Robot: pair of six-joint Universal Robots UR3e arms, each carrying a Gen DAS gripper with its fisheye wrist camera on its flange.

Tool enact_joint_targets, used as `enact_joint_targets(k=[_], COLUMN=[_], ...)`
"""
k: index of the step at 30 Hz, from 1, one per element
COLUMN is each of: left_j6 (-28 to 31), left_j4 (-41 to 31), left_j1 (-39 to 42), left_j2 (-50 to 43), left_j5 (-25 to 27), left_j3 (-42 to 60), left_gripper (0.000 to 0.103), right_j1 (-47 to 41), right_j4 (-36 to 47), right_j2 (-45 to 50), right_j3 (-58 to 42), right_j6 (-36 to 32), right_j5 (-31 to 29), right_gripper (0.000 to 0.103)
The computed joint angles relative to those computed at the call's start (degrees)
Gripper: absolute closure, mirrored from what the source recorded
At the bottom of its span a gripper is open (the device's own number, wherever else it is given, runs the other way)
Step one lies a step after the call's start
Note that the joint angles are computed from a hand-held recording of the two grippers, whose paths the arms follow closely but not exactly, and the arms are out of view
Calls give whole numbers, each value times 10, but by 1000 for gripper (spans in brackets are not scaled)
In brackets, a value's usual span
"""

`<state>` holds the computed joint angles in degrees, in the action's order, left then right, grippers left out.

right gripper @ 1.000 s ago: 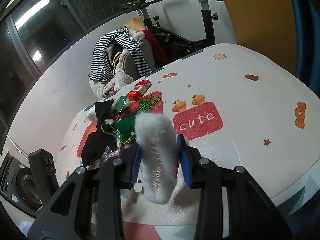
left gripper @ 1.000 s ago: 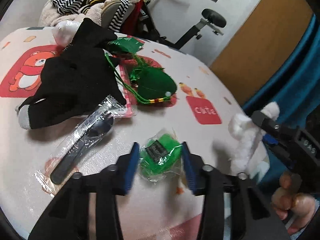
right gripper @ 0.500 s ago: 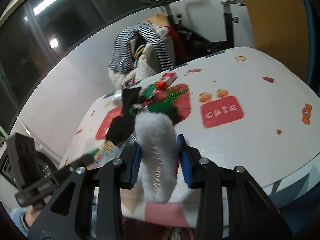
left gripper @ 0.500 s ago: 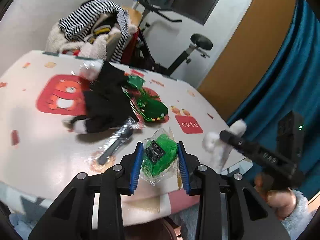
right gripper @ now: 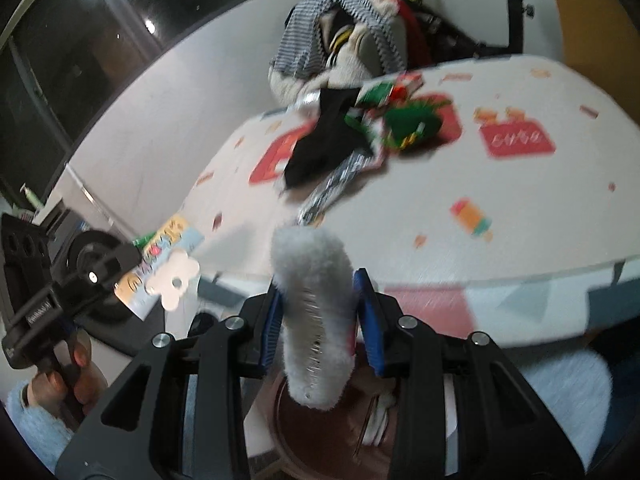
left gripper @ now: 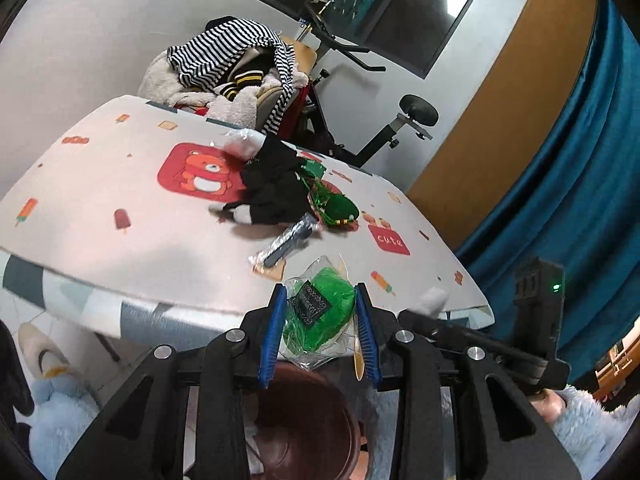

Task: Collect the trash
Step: 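Lower both held items over the brown bin and open both tools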

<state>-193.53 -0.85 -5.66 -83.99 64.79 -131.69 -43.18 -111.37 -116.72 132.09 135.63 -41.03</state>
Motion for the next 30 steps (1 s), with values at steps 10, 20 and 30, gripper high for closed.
enact_joint_targets(k=[10,20,30], left_j6=[-18,-24,-25], left_j4=[-10,-2,5], left_j1=[17,-12,-24], left_j2=[116,110,76], left_j5=[-25,6,18], left_j3=[-89,-76,-77], left_gripper=[70,70,69], right_j1=[-12,-16,-12], right_j4=[91,106,-35], right_j2=[-100,-137,-141], right_j3=[21,20,55], right_j6=[-30,-46,71], right_j5=[-15,-20,-66], right_gripper=[66,34,7])
